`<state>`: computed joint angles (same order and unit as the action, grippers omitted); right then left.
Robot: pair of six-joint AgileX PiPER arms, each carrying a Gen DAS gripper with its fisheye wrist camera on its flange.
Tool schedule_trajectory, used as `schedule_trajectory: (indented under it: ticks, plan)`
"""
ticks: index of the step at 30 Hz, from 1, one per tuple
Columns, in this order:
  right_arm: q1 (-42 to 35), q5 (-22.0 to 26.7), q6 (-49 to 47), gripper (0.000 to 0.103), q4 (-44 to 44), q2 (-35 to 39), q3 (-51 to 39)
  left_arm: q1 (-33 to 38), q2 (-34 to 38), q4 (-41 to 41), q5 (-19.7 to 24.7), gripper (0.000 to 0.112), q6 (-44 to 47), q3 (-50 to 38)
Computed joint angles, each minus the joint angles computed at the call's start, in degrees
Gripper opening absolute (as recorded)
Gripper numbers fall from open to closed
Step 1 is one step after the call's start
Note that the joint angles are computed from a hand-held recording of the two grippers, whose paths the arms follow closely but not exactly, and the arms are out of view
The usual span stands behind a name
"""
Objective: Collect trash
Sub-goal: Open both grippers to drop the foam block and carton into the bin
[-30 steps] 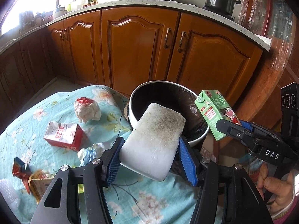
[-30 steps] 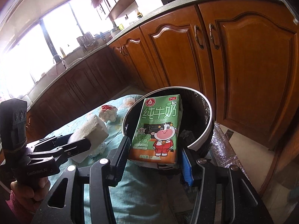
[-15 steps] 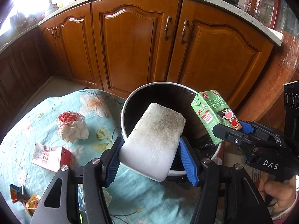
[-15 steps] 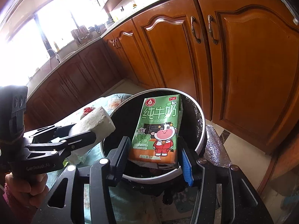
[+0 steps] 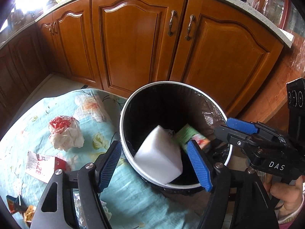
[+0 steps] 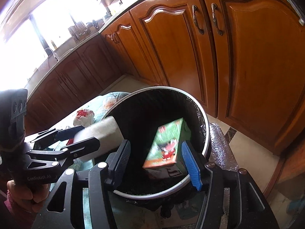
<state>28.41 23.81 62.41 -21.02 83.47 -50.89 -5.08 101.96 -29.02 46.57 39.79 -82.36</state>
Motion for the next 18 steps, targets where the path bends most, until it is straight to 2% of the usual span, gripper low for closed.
schedule_trajectory:
  ticks: [6, 8, 10, 12, 18]
  plan:
    - [3.12, 0.53, 10.62, 0.064, -7.38, -3.61, 2.62, 3.74, -3.09, -5.38, -0.11, 0.076, 4.72, 4.56]
    - [5.21, 1.20, 16.33, 0.069, -11.50, -4.93, 3.55, 5.84, -4.88, -7.91, 0.32, 0.076, 6.75, 7.14]
    - [8.34, 2.42, 24.34, 0.083, -17.03, -6.13, 4.50, 8.30, -7.22, -10.84, 0.59, 0.076, 9.44, 10.53]
    - [11.26, 3.20, 31.36, 0.090, -21.92, -6.48, 5.18, 11.18, -9.68, -13.74, 0.59, 0.076, 12.61, 14.42]
    - [20.53, 5.65, 46.99, 0.093, -30.42, -5.42, 5.70, 21.06, -16.60, -19.48, 3.32, 0.076, 21.09, 24.50]
